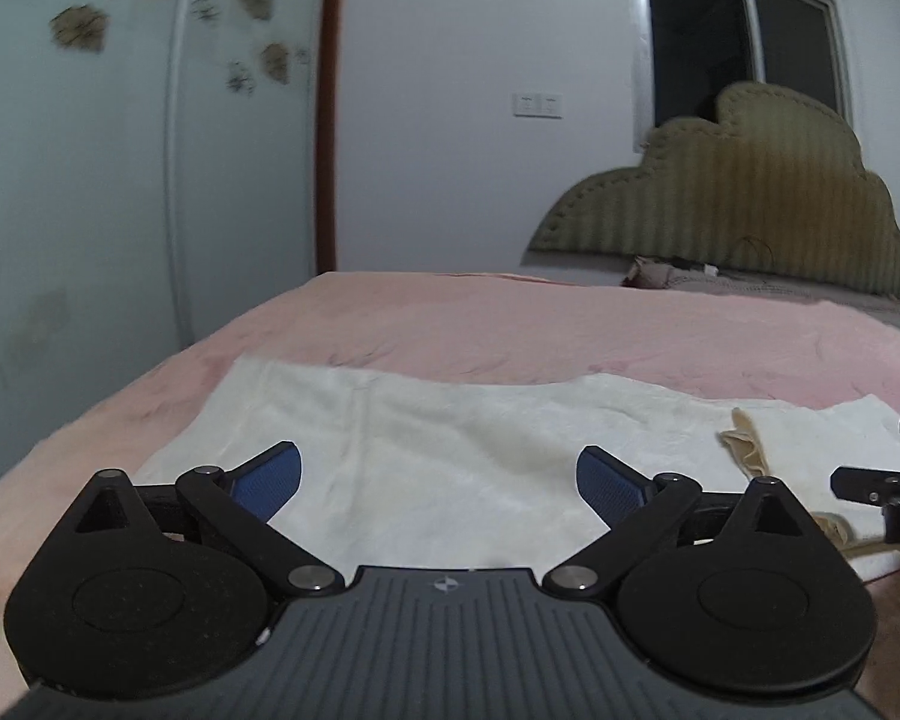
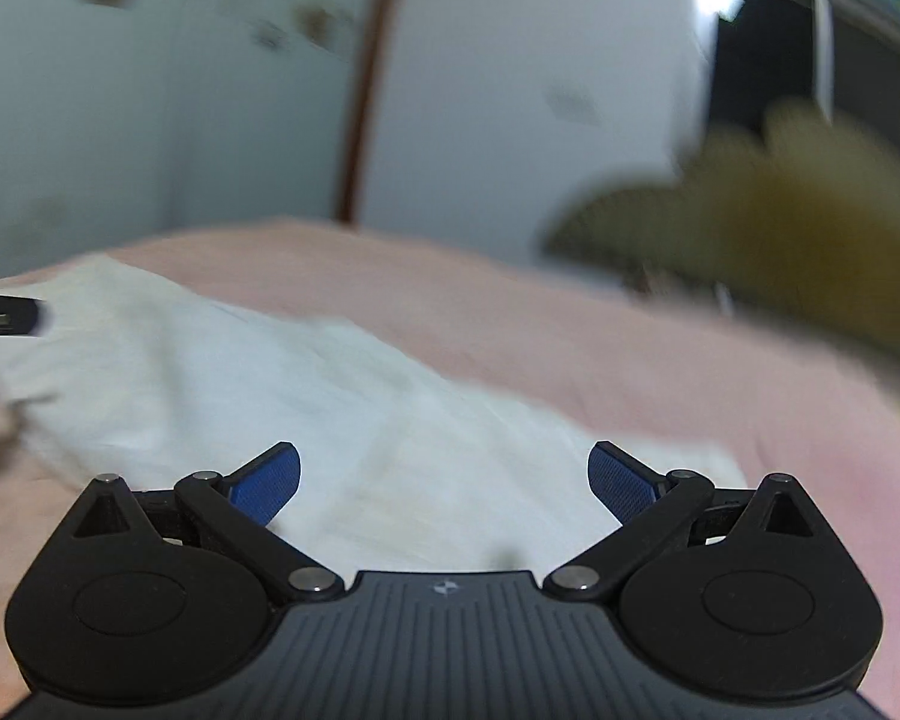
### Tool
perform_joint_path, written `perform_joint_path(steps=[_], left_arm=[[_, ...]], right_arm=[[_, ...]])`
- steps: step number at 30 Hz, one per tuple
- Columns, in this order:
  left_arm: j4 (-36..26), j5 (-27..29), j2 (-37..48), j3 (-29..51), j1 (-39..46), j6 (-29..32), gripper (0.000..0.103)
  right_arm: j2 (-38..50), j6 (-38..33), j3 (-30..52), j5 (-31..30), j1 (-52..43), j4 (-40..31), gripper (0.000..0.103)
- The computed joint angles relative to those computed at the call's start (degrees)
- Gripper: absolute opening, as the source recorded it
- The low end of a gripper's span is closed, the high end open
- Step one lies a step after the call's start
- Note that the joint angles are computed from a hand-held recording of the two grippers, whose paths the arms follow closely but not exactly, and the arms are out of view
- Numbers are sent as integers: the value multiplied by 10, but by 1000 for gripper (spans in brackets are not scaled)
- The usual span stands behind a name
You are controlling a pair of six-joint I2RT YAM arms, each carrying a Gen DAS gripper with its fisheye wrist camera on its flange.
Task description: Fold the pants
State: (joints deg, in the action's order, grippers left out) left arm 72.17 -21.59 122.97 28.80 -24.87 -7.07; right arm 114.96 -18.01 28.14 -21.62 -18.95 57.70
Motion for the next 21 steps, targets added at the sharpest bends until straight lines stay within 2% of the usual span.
perform_joint_path(steps=[1,2,4,5,7,9,13,14,16,19,21], left_arm=[[-34,1,-2,23,-5,-3,100],[-62,8,-3,44,-9,-13,100],[-109,28,-1,82,-14,-48,100],[-122,36,0,96,-18,-65,100],[-158,55,11,131,-30,-93,100],[-227,59,16,175,-45,-110,100],[-251,44,46,219,-78,-105,100],[-260,38,52,228,-85,-99,100],[-273,37,70,247,-95,-69,100],[-282,3,103,266,-110,-20,100],[-299,-12,113,275,-115,-14,98]], right_arm=[[-1,2,44,18,-3,-83,103],[7,6,74,34,-4,-130,103],[37,16,129,56,-7,-194,103],[52,36,152,45,-14,-222,103],[65,69,148,17,-31,-201,103],[64,54,144,13,-35,-200,103],[47,71,110,24,-51,-153,103],[45,64,112,31,-54,-159,103],[47,24,142,39,-59,-231,103],[69,16,119,3,-77,-160,103],[69,16,118,0,-80,-159,103]])
